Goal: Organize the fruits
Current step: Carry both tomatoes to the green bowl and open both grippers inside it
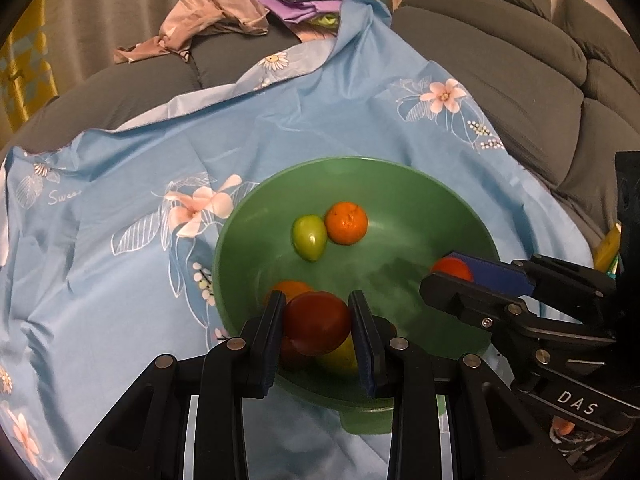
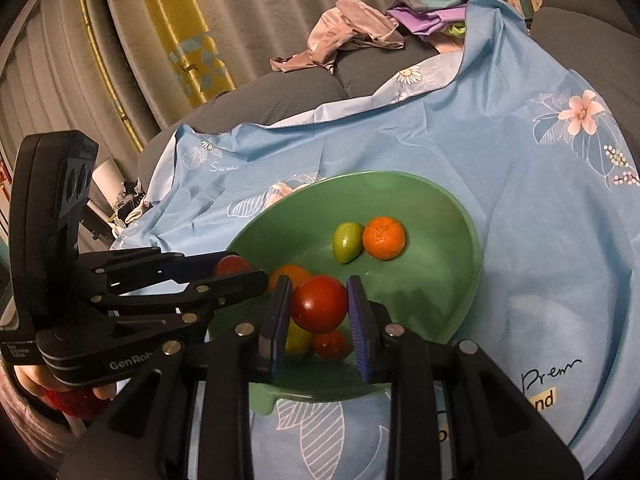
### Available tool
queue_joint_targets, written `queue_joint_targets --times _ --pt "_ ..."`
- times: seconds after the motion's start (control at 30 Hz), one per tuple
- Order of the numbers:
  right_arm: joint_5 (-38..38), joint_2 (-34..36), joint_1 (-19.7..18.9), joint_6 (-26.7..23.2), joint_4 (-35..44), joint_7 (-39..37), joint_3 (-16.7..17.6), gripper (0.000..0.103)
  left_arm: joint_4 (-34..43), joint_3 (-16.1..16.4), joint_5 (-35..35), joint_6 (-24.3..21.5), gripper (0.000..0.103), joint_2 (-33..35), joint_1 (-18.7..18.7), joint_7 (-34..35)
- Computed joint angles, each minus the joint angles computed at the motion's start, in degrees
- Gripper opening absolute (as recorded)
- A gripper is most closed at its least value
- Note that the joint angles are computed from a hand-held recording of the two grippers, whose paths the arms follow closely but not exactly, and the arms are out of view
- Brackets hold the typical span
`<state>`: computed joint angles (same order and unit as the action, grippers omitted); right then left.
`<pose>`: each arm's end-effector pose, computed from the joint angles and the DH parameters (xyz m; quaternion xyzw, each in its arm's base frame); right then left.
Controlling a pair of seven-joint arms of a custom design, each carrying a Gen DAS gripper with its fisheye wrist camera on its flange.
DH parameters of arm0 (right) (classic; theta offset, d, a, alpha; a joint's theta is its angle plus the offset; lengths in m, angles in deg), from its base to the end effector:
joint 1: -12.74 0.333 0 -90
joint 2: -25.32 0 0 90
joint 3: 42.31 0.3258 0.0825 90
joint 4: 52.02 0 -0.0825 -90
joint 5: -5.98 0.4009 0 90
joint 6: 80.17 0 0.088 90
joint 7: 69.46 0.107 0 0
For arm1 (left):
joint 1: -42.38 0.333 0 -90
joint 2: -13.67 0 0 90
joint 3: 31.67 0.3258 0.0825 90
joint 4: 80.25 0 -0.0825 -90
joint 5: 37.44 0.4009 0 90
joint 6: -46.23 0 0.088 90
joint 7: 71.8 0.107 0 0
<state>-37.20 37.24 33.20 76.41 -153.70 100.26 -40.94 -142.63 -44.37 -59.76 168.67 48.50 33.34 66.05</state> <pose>0.6235 0.2765 0.5222 -0.4889 0.7603 -0.2221 0.3654 0.7432 -0.2534 0.5383 -0.2617 0.9091 -0.3184 0.0607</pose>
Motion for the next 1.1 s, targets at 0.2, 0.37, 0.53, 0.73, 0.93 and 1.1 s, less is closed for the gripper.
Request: queue_joint_targets --times 0.2,0.37,0.53,0.73,0.93,1.1 --pt "0.2 0.3 -0.1 -0.1 0.2 -0.2 -0.1 0.029 0.6 0.2 0.6 -0.3 0.032 0.5 -0.4 -0.3" --pt "1.2 0.7 -0.3 -0.2 0.4 -0.9 0.1 0.029 0.7 0.3 1.2 -0.4 0.032 0.8 -0.7 -0.4" --pt "3.0 1.3 -0.5 -0.2 0.8 -2.8 0.2 0.029 0.8 0.4 1.7 -0.6 0.032 1.0 -0.9 -0.6" --pt "3.2 1.4 -0.3 -0.3 0.9 -3.1 0.0 0.029 0.8 0.8 2.7 -0.2 0.032 1.2 -1.4 -1.0" --pt "3.5 1.5 -0.3 -0.2 0.9 -3.5 0.0 0.03 0.8 1.4 4.3 -0.1 0.032 1.4 -2.0 -2.3" --pt "3.7 1.6 -0.4 -0.2 1.0 -3.7 0.0 0.03 1.2 1.4 4.8 -0.6 0.032 1.7 -1.9 -3.2"
